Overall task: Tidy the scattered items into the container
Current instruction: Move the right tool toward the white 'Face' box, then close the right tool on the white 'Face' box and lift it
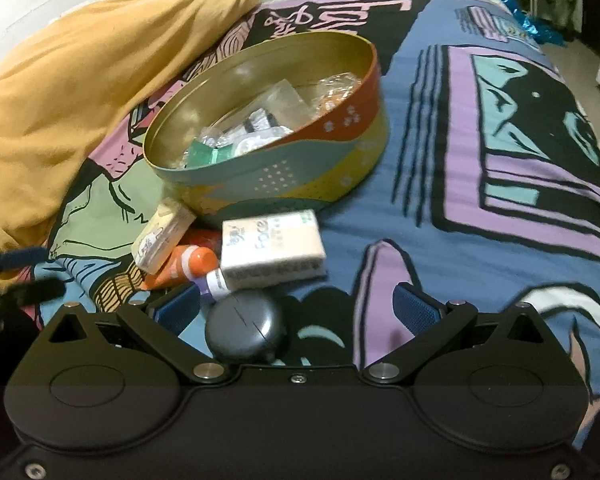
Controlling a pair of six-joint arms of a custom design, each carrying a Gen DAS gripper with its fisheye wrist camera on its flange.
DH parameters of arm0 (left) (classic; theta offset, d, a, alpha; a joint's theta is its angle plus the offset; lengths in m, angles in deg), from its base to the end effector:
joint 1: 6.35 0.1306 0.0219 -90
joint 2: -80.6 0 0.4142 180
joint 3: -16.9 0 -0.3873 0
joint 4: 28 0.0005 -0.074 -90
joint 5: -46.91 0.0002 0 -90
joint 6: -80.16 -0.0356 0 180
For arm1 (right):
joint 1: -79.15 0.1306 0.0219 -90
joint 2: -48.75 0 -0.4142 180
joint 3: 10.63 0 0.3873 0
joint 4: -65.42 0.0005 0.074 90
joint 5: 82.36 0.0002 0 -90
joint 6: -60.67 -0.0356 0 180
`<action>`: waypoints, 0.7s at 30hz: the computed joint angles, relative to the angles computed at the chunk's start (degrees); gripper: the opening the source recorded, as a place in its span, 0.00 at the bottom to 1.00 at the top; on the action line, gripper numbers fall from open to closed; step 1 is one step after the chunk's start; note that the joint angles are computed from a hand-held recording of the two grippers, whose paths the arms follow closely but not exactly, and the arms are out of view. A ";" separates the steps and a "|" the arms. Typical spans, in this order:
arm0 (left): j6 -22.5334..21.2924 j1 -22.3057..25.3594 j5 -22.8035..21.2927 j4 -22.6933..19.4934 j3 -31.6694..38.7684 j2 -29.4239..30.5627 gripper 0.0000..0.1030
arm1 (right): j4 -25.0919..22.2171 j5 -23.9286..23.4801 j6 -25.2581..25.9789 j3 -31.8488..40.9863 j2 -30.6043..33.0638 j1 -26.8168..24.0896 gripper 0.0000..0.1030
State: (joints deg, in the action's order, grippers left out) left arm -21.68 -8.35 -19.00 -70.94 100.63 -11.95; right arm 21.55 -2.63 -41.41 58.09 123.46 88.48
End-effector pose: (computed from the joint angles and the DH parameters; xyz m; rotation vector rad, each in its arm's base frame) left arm 0.4621 -0.0312 0.4417 0.4758 2.2841 -0.4150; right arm 0.3622 0.0654 0.4062 -0.0217 2.4598 0.3839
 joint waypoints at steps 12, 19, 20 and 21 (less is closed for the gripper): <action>1.07 0.24 0.68 -0.77 -1.57 -0.21 1.00 | -2.50 1.54 1.37 8.66 10.68 4.11 1.00; 3.15 0.50 2.17 -1.07 -2.81 -0.49 1.00 | -5.78 4.73 4.56 11.82 15.08 5.60 0.94; 3.28 0.53 2.48 -0.92 -3.00 -0.53 1.00 | -6.32 4.54 4.75 12.00 15.48 5.55 0.91; 3.36 0.51 2.54 -0.85 -3.11 -0.52 1.00 | -7.03 4.49 4.81 12.32 15.99 5.53 0.91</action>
